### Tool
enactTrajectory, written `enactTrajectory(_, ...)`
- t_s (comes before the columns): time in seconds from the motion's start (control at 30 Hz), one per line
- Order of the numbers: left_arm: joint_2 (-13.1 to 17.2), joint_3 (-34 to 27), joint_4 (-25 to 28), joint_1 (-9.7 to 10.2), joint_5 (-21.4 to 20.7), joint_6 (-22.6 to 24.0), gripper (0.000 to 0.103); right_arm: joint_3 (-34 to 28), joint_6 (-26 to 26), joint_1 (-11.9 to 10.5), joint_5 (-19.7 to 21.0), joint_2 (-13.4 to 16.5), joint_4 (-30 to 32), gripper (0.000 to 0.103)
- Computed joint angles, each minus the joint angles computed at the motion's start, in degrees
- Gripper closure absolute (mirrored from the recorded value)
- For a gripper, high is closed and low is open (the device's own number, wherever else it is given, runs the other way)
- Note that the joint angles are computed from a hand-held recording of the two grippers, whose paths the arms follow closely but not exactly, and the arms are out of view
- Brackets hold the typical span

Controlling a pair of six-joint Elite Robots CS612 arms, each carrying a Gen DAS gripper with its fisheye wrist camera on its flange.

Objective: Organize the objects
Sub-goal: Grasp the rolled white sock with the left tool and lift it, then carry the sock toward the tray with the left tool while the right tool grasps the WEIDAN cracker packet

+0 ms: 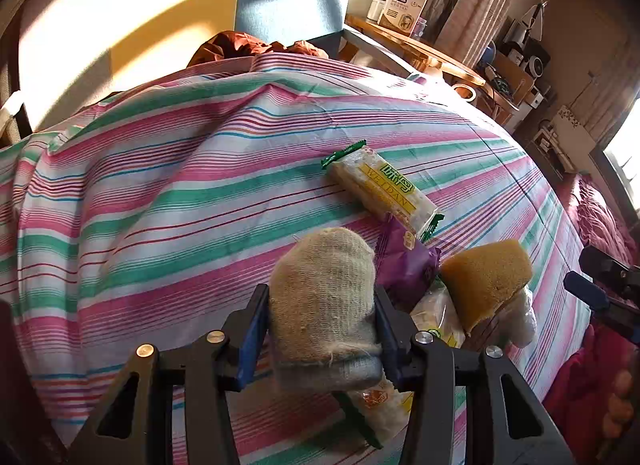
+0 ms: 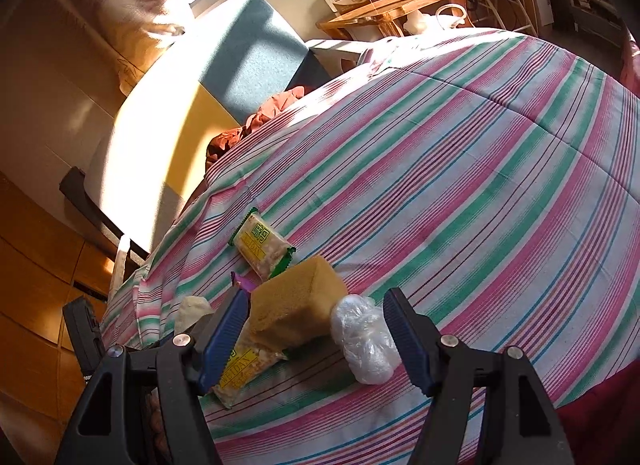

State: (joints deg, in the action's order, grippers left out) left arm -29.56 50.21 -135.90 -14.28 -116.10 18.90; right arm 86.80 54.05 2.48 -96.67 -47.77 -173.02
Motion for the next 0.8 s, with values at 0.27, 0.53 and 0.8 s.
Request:
enactTrajectory(0.27, -5.79, 10.5, -8.01, 2.36, 0.17, -2.18, 0.053, -0.81, -0.62, 0.04, 0.24, 0.08, 3.03, 0.031)
enactTrajectory(0.53, -10.04, 17.75, -14.43, 4.8, -2.31, -1.45, 0.053, -5.21, -6.09, -0.12, 3.66, 1.48, 11.83, 0.031)
enactTrajectory(0.8, -11.62, 20.56, -15.61, 6.72, -4.09, -1.8, 0.053, -18.41, -17.29, 0.06, 1.1, 7.1, 23.98, 0.031)
